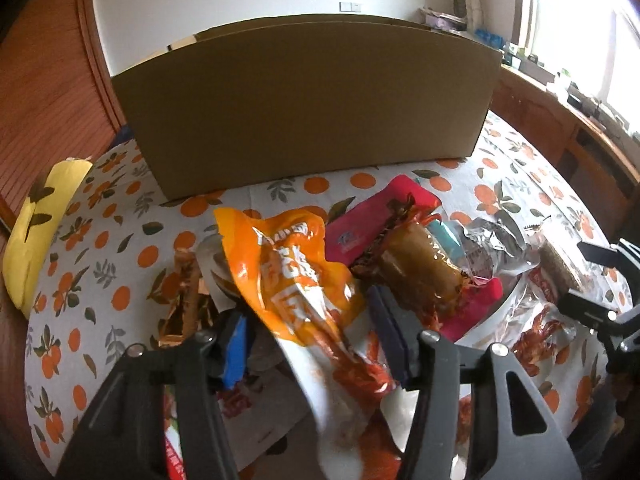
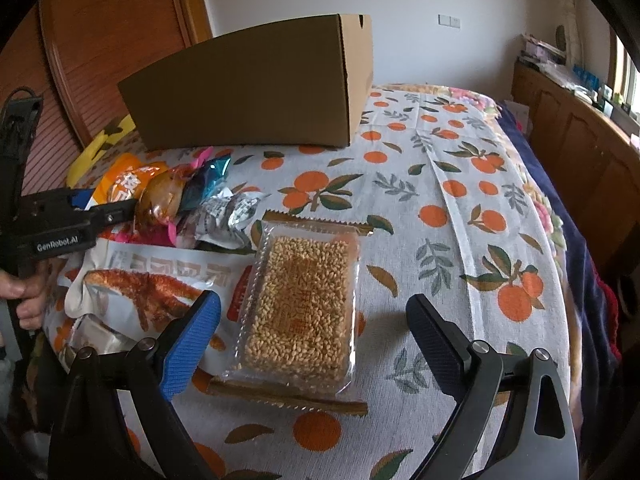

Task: Organize snacks
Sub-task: 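Grasp the orange snack bag with the left tool while the right tool grasps the clear grain-bar tray, then carry both snacks over the cardboard box and open both tools to drop them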

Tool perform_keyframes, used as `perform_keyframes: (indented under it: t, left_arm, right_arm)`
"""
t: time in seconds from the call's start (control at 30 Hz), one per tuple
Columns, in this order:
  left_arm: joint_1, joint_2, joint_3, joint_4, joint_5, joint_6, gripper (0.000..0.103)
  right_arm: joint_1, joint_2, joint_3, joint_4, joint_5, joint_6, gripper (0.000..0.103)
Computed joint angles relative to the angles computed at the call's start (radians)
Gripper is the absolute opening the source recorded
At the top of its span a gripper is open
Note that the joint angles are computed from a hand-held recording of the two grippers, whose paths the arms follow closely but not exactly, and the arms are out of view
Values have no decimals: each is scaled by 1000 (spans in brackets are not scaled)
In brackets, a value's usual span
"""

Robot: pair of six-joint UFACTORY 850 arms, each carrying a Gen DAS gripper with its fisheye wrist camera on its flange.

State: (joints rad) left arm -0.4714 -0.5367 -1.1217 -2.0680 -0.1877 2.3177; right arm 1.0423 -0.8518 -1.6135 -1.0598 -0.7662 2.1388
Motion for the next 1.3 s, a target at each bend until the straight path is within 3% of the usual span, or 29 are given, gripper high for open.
perform_keyframes:
  t: [0.1,0.4,0.6,0.73,1.3]
  left_arm:
    - [-3,4,13,-174,-8,191,45]
    - [32,45,55,-130,-84,149,41]
    - [56,75,64,-84,-123,84,41]
    - [63,91,74,-103,-143,102,41]
    - [102,125,65,-18,-223,21,41]
  right_arm:
    - [-7,-1,-2,15,8,-20,95]
    - [-6,-12,-18,29,-12,-45,94]
    - [-9,-11,-21,54,-31,-80,78]
    - [-8,-7,-20,75,-52,-96,50]
    - [-2,34,-10,8,-75,-43,48]
